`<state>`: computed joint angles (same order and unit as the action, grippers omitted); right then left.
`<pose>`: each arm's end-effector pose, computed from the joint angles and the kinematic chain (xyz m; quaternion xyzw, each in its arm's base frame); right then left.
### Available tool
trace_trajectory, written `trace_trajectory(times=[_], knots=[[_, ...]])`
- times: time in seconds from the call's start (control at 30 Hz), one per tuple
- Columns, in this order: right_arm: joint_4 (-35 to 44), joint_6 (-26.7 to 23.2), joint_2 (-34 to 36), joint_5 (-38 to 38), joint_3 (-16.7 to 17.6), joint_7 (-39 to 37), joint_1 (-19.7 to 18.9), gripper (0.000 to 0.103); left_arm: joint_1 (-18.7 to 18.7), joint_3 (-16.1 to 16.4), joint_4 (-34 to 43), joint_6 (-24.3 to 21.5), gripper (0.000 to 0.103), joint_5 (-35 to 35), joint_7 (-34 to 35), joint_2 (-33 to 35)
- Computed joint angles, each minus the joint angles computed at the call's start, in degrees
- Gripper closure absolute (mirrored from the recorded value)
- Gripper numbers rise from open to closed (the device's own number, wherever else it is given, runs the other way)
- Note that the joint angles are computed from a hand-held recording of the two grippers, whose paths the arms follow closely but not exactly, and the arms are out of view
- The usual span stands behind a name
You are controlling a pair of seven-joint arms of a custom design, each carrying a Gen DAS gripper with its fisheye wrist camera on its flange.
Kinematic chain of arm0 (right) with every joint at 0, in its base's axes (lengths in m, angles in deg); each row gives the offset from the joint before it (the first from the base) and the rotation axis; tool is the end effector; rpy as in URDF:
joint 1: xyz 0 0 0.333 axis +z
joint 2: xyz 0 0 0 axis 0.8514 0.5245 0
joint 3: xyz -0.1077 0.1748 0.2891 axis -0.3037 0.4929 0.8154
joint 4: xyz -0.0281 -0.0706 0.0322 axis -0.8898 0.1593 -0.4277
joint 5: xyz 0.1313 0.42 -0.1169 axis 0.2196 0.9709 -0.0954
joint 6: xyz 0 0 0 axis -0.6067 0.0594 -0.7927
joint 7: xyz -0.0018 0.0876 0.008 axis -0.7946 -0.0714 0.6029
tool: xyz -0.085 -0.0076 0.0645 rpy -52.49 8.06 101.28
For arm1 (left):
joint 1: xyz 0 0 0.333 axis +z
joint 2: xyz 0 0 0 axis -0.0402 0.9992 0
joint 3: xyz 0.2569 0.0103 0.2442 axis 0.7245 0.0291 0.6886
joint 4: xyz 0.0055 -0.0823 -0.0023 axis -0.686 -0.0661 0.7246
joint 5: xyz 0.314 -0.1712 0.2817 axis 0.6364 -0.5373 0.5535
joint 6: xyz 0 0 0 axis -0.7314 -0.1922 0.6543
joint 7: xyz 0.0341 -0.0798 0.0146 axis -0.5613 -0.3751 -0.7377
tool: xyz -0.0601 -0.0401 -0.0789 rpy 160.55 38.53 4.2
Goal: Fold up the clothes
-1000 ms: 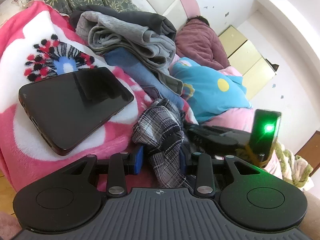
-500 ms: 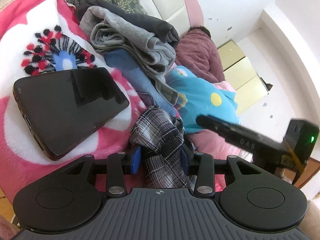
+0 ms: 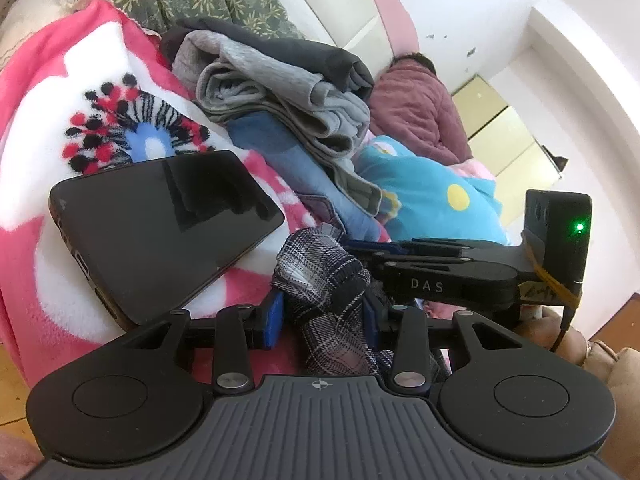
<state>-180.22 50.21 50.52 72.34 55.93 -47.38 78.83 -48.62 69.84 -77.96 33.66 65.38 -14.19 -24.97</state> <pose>0.5819 0.3485 0.3682 -0.9024 -0.2691 0.0140 0.3362 0.3749 -0.5162 0.3004 -0.8066 0.0060 -0.4585 0.3731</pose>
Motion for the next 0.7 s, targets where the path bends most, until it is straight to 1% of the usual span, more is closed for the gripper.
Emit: trace_trajectory(times=[0.03,0.07,0.1,0.13,0.23,0.3,0.4,0.5,0.57,0.6,0.63,0.7], knots=[[-0.6,0.6,-0.4,1.0,0.1,-0.6,-0.2,0.081,0.0,0.0,0.1,-0.1,0.064,0.0,0.1,0.0],[-1.2,1.2,-0.7,2.0,0.1,-1.2,-0.4,0.084,-0.1,0.0,0.1,-0.2,0.064,0.0,0.3,0.1],[-2.0,1.5,-1.4,3.7,0.3,-3.2,-0.8,0.088,-0.2,-0.1,0.2,-0.3,0.065,-0.1,0.4,0.1],[-2.9,1.7,-2.0,5.4,0.4,-5.2,-1.3,0.09,-0.2,0.0,0.3,-0.4,0.065,-0.1,0.5,0.2],[-4.7,1.0,-3.8,12.5,0.5,-10.4,-2.6,0.091,-0.4,0.0,0.7,-0.9,0.065,-0.2,0.7,0.4],[-5.3,1.1,-4.4,15.4,0.4,-12.2,-2.7,0.091,-0.5,0.0,0.9,-1.2,0.064,-0.3,1.1,0.6],[-6.7,4.6,-4.5,18.6,0.8,-15.5,-1.9,0.092,-0.5,0.1,1.3,-1.3,0.064,-0.6,1.7,0.7],[-8.1,10.8,-3.3,21.9,1.6,-20.8,-0.6,0.092,-0.8,0.1,2.2,-2.1,0.064,-1.0,2.7,1.3],[-7.7,11.0,-2.4,22.2,1.6,-18.3,-0.3,0.091,-1.0,0.2,3.0,-2.7,0.064,-1.3,3.7,1.7],[-7.5,10.7,-2.6,22.4,1.6,-17.0,-0.5,0.087,-1.3,0.2,3.3,-3.1,0.064,-1.2,4.2,2.0],[-7.3,10.3,-2.8,22.6,1.5,-15.6,-0.6,0.079,-1.5,0.3,3.7,-3.6,0.064,-1.1,4.7,2.2],[-6.1,8.0,-3.7,22.6,0.6,-9.1,-1.6,0.073,-2.4,0.4,4.9,-5.8,0.064,-1.3,5.8,3.0]])
